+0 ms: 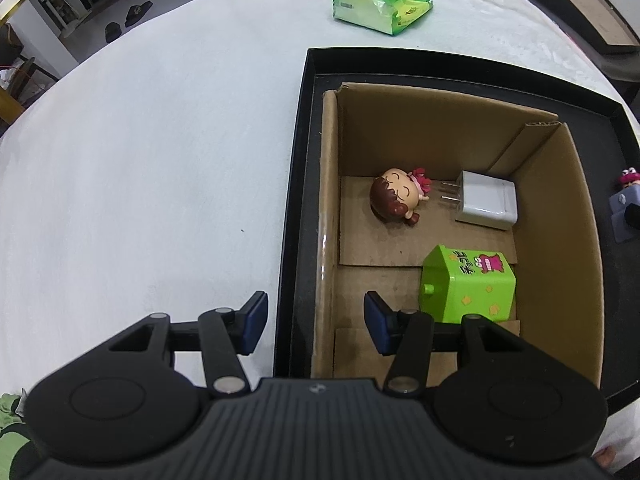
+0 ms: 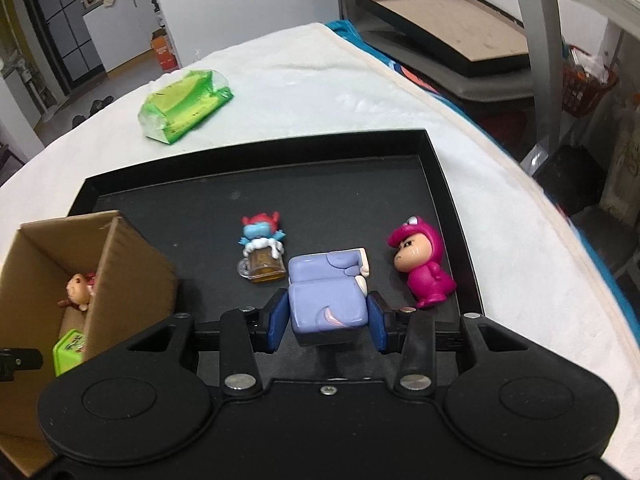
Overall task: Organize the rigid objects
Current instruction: 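Carry the lavender cube into the box and lower it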
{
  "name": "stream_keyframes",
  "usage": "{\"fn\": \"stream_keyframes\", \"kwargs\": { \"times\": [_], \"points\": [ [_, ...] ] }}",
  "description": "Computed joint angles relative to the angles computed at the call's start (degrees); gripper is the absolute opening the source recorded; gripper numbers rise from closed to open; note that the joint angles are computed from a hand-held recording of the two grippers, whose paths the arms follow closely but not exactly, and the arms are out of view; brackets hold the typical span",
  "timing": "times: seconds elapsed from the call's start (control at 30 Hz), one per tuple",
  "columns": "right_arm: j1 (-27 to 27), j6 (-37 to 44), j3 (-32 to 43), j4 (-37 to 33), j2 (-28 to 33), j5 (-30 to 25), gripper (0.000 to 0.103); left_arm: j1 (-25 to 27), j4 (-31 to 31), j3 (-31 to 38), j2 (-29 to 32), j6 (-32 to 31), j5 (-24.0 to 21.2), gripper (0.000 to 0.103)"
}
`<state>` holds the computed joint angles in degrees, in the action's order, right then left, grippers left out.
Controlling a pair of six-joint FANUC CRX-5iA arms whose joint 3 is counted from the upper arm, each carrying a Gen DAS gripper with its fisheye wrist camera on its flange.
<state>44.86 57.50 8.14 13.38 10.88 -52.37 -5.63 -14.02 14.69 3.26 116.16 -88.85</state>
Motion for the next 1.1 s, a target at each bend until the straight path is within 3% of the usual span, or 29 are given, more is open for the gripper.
{"fn": "stream_keyframes", "kwargs": {
  "times": [0.5, 1.1],
  "points": [
    [4.0, 2.8, 1.9, 0.4, -2.6, -4.5, 0.040, 1.3, 4.2, -5.0, -4.3, 0.6, 3.4, 0.051],
    [9.4, 4.8, 8.6, 1.2, -1.4, -7.9, 0.040, 3.5, 8.5, -10.5, -8.9, -1.8, 7.7, 0.051]
  ]
}}
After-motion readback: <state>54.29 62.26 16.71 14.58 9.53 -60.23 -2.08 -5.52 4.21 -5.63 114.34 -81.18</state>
